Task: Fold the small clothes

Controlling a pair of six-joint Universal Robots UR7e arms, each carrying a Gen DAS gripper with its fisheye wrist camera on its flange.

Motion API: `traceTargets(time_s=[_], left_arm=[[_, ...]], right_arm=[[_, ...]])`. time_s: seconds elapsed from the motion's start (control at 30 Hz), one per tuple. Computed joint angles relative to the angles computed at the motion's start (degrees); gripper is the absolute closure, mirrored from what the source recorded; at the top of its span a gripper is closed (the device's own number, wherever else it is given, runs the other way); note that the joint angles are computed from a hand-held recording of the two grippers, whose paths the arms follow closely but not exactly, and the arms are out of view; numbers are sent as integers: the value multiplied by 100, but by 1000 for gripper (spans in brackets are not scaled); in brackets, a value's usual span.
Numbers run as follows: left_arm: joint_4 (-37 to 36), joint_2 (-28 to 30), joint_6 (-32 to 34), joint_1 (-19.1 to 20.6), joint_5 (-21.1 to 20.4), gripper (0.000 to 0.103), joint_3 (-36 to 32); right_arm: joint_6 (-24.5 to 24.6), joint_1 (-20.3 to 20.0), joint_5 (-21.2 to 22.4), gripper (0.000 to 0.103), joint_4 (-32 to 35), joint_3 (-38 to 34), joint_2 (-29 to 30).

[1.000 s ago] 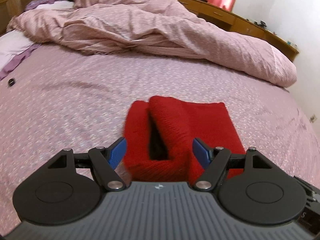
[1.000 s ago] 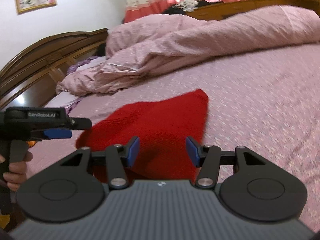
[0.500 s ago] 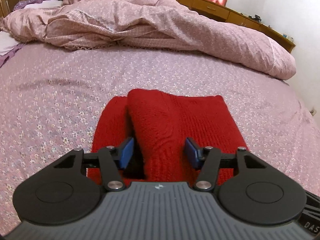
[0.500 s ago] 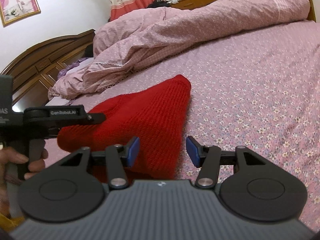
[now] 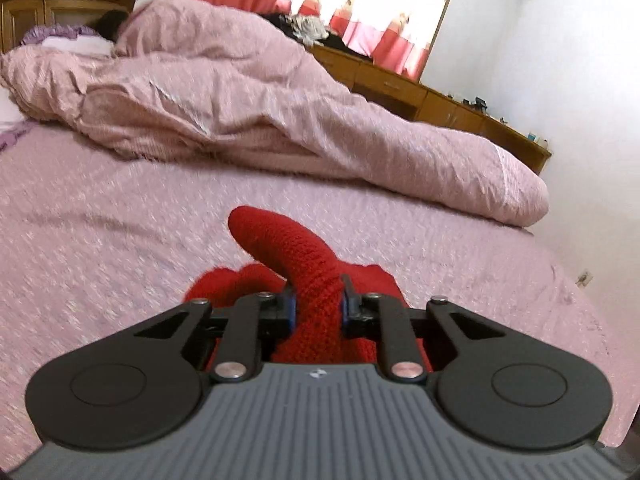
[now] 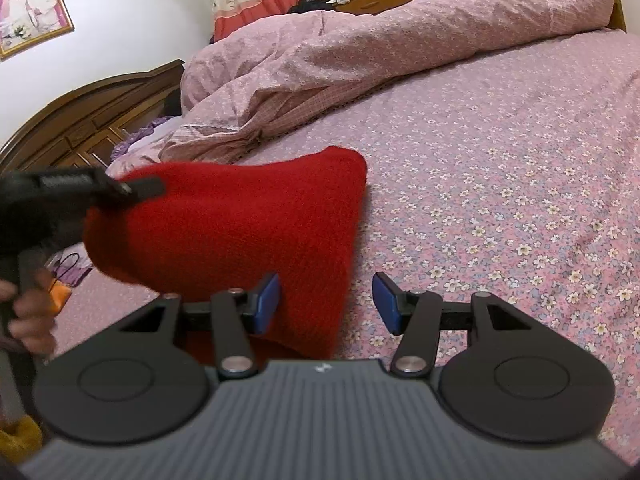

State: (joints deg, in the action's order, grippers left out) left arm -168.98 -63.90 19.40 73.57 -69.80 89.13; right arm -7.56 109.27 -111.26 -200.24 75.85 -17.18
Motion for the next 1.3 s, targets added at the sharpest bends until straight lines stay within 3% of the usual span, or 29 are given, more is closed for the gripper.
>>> traceTargets(time_s=[0.27, 0.57, 0.83, 1.07, 1.23, 1.3], left_arm=[[485, -209, -653, 350, 350, 81, 71], [366, -52, -314, 518, 584, 80, 112], [365, 47, -244, 599, 565, 75, 13], [596, -12, -364, 438, 953, 59, 8], [837, -79, -552, 464, 879, 49, -26], [911, -90, -652, 500, 802, 49, -51]], right_arm=[[-196, 67, 147, 47, 131, -314, 157], [-541, 92, 319, 48, 696, -909, 499], [-758, 73, 263, 37, 1002, -1132, 630], [-206, -7, 509, 28, 1121, -922, 449], [17, -123, 861, 26, 1060, -831, 332], [334, -200, 1015, 22, 1122, -893, 305]])
